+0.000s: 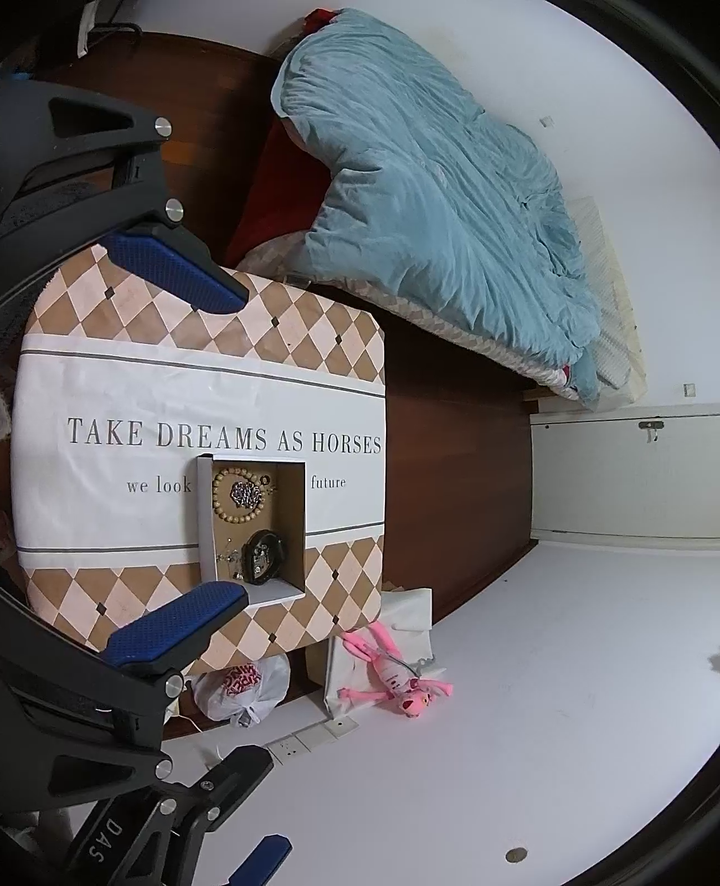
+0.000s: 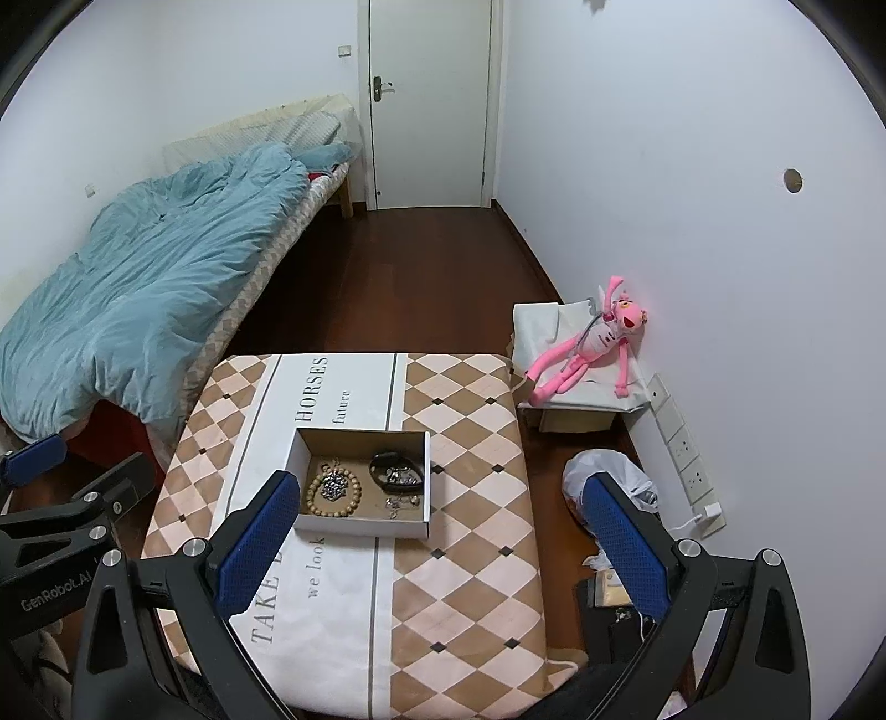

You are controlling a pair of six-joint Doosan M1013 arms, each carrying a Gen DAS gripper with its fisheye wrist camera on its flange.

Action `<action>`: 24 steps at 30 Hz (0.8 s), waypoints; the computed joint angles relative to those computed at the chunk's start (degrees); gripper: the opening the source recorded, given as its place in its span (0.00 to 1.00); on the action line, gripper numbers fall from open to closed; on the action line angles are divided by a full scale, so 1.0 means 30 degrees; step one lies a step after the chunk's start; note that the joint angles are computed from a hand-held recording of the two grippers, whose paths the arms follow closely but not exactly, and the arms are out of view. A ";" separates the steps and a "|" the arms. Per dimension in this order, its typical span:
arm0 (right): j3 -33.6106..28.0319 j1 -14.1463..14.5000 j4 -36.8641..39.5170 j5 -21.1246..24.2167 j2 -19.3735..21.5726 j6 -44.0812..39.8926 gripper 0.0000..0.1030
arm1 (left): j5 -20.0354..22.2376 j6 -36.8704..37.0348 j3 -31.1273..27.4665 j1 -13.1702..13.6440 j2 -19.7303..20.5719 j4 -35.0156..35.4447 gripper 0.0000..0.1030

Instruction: Organize jewelry

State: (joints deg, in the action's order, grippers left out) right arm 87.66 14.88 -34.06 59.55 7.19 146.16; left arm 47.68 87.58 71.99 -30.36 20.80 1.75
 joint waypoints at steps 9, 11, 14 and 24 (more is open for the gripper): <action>-0.0710 -0.0707 0.1158 0.0520 0.0844 -0.1292 1.00 | 0.1477 0.0023 -0.1180 -0.0072 0.1049 0.0019 0.96; -0.0811 -0.0846 0.1500 0.0629 0.1007 -0.1601 1.00 | 0.1761 0.0052 -0.1392 -0.0086 0.1252 0.0016 0.96; -0.0914 -0.0929 0.1689 0.0835 0.1182 -0.1809 1.00 | 0.2000 0.0000 -0.1613 -0.0100 0.1442 0.0054 0.96; -0.0917 -0.1097 0.2132 0.0960 0.1380 -0.2080 1.00 | 0.1994 -0.0004 -0.1718 -0.0087 0.1579 0.0139 0.96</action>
